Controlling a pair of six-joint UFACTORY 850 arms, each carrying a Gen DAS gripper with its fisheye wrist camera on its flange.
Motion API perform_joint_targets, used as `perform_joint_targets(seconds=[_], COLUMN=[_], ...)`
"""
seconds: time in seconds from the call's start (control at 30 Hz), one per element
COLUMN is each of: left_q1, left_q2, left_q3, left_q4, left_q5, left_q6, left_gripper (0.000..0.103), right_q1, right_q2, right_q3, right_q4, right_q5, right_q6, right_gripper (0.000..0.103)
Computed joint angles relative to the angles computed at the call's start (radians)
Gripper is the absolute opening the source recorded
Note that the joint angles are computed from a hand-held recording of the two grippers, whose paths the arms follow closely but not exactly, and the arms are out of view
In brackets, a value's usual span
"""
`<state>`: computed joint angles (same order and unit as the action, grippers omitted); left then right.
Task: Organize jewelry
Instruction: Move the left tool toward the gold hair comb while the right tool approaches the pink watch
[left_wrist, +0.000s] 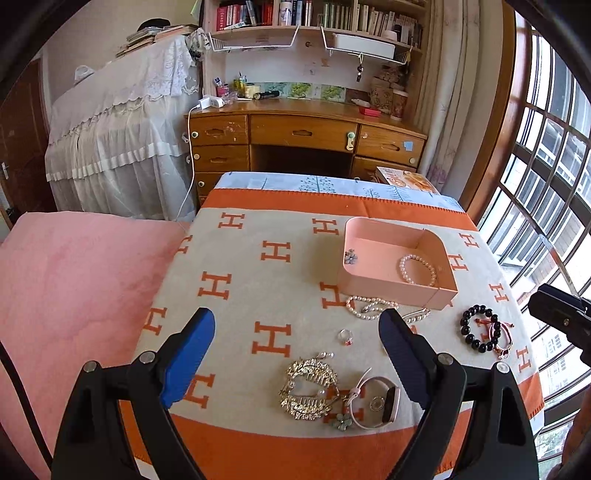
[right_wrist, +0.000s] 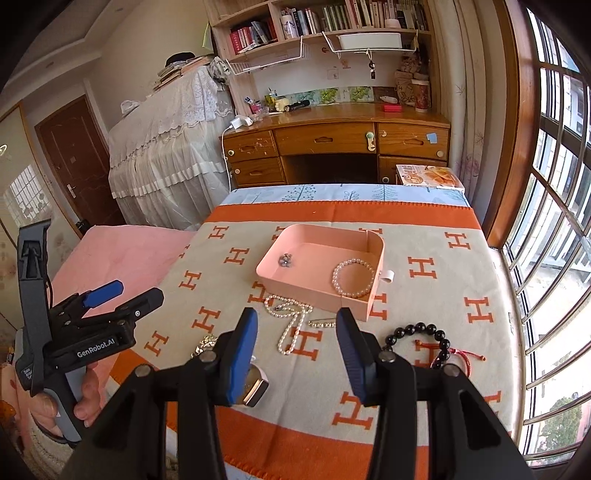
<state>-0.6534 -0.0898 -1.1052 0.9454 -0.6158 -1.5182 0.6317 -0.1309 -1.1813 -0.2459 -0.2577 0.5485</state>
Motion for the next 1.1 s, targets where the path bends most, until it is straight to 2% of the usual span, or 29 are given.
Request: perform_joint_targets(seconds=[0.13,0.47,0.73,1.1], left_q1=[-0.022,-0.046,-0.03,0.017], left_q2=[0.032,0.074,0.074,0.052], left_q3=[0.042,0.125,0.187,0.247], left_q4=[0.022,-0.005,-0.056,-0.134], left_q5=[-0.027,-0.029,0.023,0.116], left_q6=[-0.023,-0.004,0.043,0.094], left_gripper=[0.089,0.089,0.089,0.089], right_q1=[0.022,0.09,0.086,0.099], right_q2=[0.015,0.009,-0.042,-0.126], right_q3=[0.026,0.073,0.075,0.037], right_q4=[0.002,-0.074,0.256,0.305], right_q5=[-0.002,0.013,0.023,-0.028], right_q6=[-0.004,0.048,-0.253,-0.336], right_gripper=[0.045,0.045,0.045,0.045])
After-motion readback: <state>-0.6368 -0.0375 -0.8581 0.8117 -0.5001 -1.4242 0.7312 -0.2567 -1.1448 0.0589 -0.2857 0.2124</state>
